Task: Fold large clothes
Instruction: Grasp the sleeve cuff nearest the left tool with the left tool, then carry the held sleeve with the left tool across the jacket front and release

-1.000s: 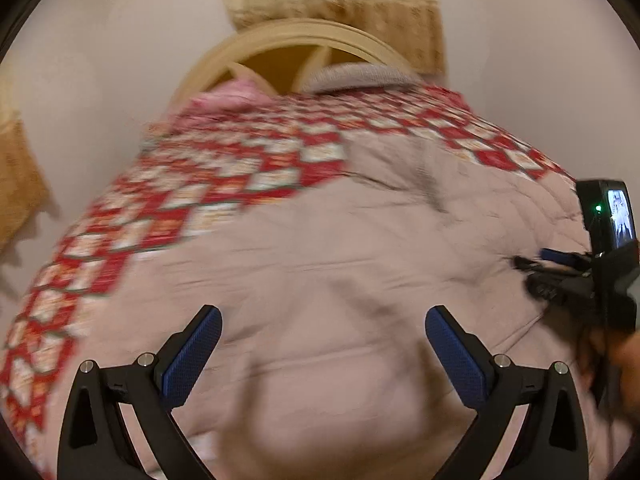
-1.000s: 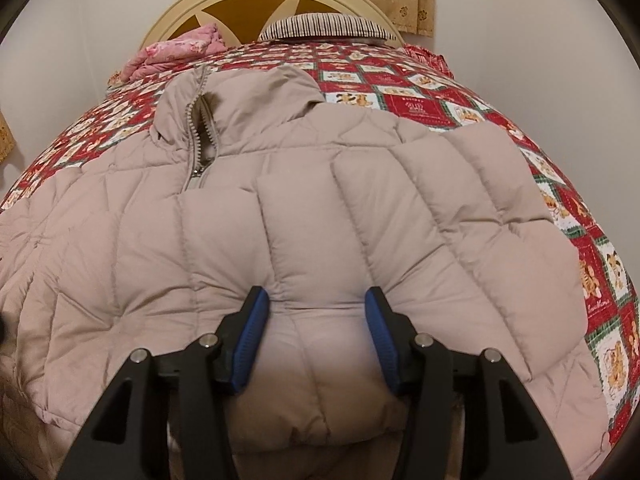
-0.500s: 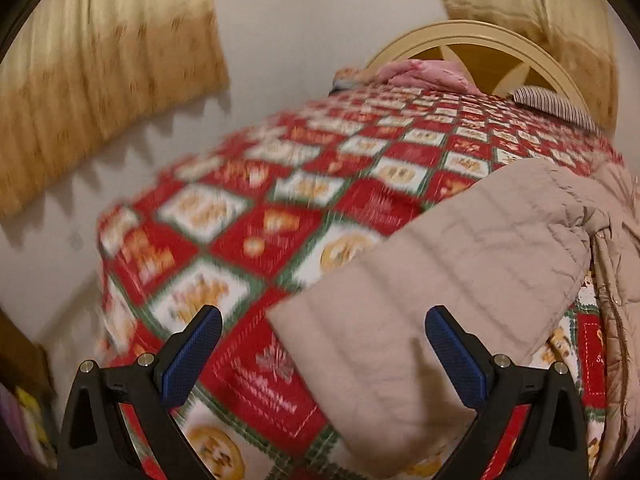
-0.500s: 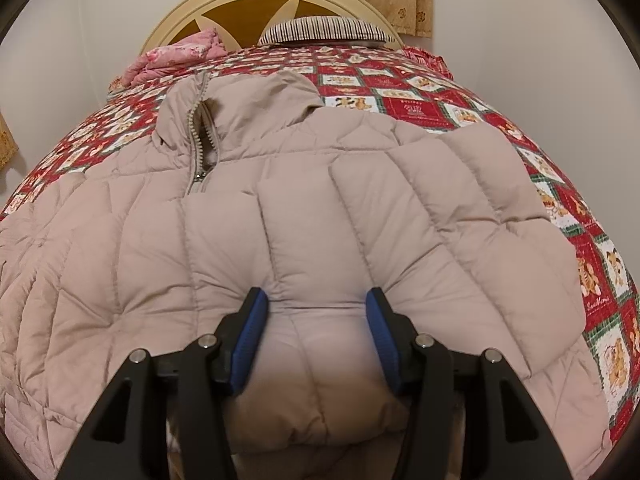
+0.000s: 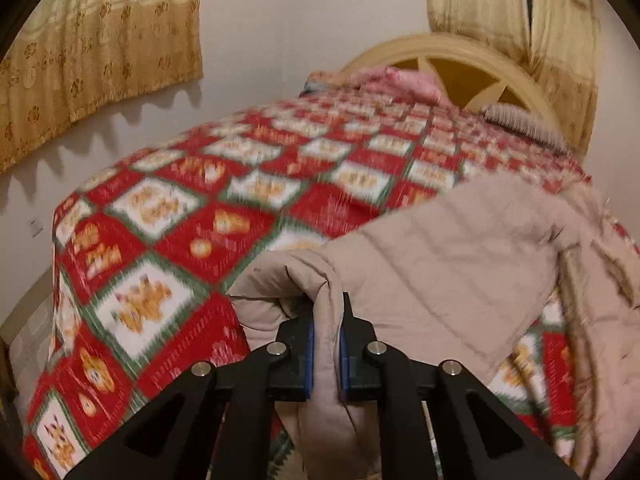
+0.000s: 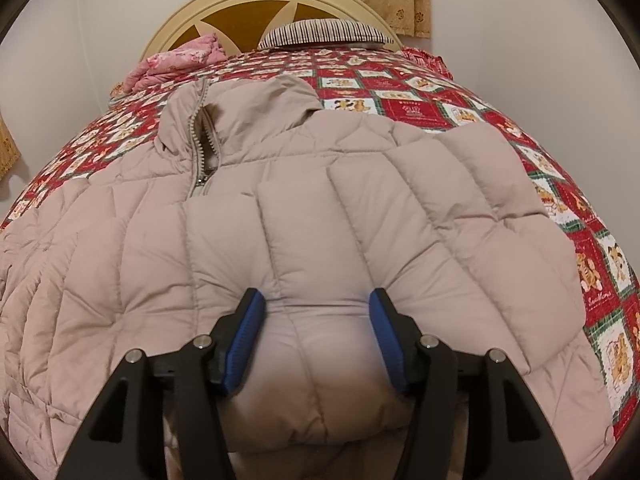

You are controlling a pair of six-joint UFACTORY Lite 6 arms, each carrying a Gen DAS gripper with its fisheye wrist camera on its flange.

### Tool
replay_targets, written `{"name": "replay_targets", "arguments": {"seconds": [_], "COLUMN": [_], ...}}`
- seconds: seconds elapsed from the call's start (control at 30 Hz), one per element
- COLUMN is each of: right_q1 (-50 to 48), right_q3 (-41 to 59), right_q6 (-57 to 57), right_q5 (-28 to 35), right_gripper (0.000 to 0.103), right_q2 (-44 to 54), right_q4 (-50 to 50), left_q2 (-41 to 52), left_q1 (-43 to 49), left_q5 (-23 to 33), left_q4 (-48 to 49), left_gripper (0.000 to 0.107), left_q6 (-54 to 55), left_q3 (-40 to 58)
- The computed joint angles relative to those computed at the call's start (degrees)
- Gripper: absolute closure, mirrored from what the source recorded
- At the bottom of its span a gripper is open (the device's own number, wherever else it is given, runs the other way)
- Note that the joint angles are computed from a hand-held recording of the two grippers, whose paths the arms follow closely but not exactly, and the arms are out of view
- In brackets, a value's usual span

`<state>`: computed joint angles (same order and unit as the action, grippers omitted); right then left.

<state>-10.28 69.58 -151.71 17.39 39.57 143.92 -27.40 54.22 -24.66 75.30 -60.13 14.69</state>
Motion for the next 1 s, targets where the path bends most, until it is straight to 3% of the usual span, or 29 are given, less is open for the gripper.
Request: {"name": "replay_targets", "arguments": {"seconds": [0.27,0.57,0.77,1.0], "right_q1": [-1.16,-1.44,-2.29,-3.43], "right_q3": [-0.64,-0.44,-0.84,-1.08], "right_q6": [5.96,8.82,11.57,15.48], "right_q5": [2.05,2.87,4.75,7.04], "right_gripper": [0.038,0.034,0.031,0.026], "right_q2": [-0.36,-0.18,-0.32,-0.38], "right_q4": [-6.08,-8.84,-11.58,-15.58], "left_q2": [-2.87,1.06,1.19,5.81], "left_q1": [2.53,-10.66,-30.86,-50.63], "left_q5": [-8.09,-6.73,2.05,10.15], "left_q4": [20.37,33.91,49.63,81.51], "left_gripper": [0.101,0.102,0.102,0.102], "left_q6": [-25.79,-49.54,-68.45,-99.17], "left_q3": [14.74,36.35,45.15,53.01]}}
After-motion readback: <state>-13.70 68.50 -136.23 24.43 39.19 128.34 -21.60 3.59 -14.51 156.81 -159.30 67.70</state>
